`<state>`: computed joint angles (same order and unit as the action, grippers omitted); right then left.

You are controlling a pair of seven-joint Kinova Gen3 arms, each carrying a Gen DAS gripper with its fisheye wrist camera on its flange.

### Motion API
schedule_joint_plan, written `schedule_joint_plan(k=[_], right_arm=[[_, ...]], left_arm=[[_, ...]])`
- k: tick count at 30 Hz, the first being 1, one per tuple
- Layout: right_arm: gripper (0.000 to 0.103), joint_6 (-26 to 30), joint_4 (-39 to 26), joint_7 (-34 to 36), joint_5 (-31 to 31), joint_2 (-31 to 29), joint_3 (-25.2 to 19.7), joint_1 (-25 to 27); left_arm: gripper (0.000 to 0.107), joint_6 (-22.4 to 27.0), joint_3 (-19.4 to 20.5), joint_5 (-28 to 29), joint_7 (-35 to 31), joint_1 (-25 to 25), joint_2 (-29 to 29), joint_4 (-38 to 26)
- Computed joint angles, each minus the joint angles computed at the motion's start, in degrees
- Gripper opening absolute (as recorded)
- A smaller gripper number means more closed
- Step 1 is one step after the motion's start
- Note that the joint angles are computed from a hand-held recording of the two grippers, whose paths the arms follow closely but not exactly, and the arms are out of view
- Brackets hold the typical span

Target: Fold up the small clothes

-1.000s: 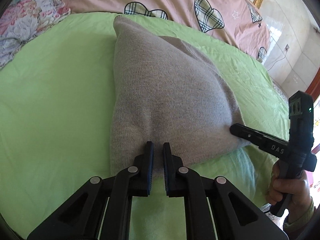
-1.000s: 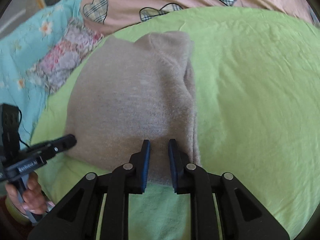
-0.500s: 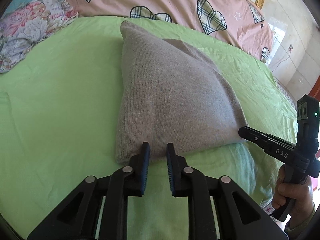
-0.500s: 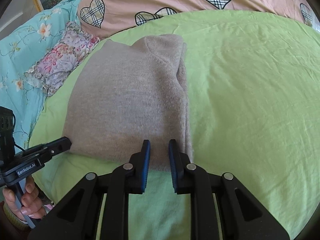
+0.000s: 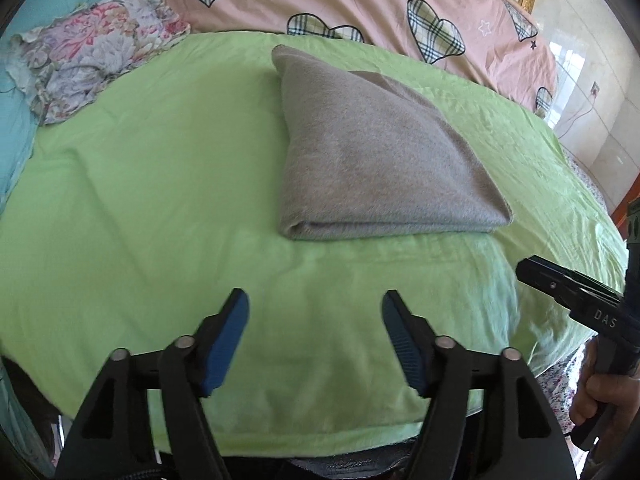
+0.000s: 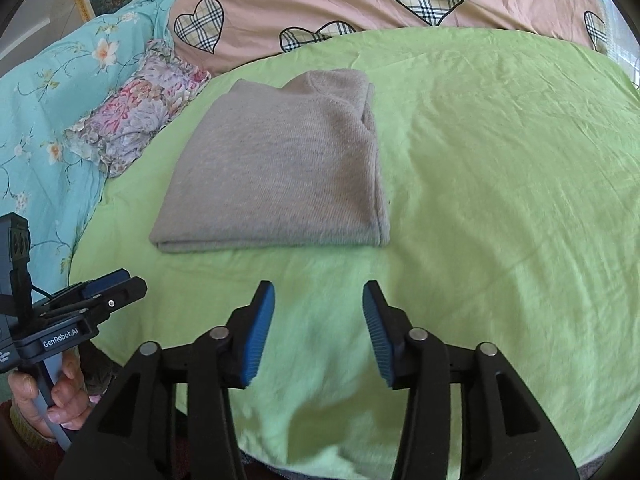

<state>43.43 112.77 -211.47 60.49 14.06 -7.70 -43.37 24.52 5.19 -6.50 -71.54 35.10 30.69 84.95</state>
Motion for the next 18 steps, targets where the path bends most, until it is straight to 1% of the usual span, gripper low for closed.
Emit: schedule_joint_plan(k=[1,2,4,5,8,10,12,15,18], right_arm=[[0.057,0.6,-0.2,-0.1,-0.3,0.2,-0.3,-0.4],[0.059,1.0,-0.2,-0.1,-0.7,0.2,-0.5,-0.8],[0.068,1.4,-0.3,0.0,-1.4,0.4,-0.7,-1.3],[0.07,1.6,-0.3,-0.1,-1.6,0.5,-0.8,-1.5],[0.075,0.9,0.2,-0.7,-1.6,0.6,-0.8,-2.0],[0.079,0.5,0.5,-1.2,-1.6,0.7,-0.8,-2.3],[0.081,0.2,0.6,-1.4,-1.5,0.9,-0.7,-2.6],[0.083,0.0,0.6,-1.0,-1.6,1.0,-0.7,-2.8],[0.084,0.5,0.3,-0.2,-1.7,0.9,-0.6,-2.9]], left_arm=[[0.072,-0.1,-1.1,-0.7,0.8,1.0,-0.3,0.3],[0.075,0.0,-2.4,-1.6,1.8,2.1,-0.6,0.7],[0.082,1.1,-5.3,-4.3,4.7,5.0,-0.8,0.5],[0.082,1.3,-6.9,-6.0,6.5,6.6,-1.0,0.7],[0.085,3.6,-8.6,-10.1,9.8,8.9,-0.7,-0.1],[0.086,4.6,-9.2,-12.7,11.8,9.9,-0.5,-0.4],[0.087,5.3,-9.6,-15.1,14.0,10.7,-0.5,-0.4],[0.092,6.2,-8.8,-17.0,15.4,10.3,-0.4,-0.7],[0.093,7.0,-8.4,-18.5,16.8,10.2,-0.2,-1.1]])
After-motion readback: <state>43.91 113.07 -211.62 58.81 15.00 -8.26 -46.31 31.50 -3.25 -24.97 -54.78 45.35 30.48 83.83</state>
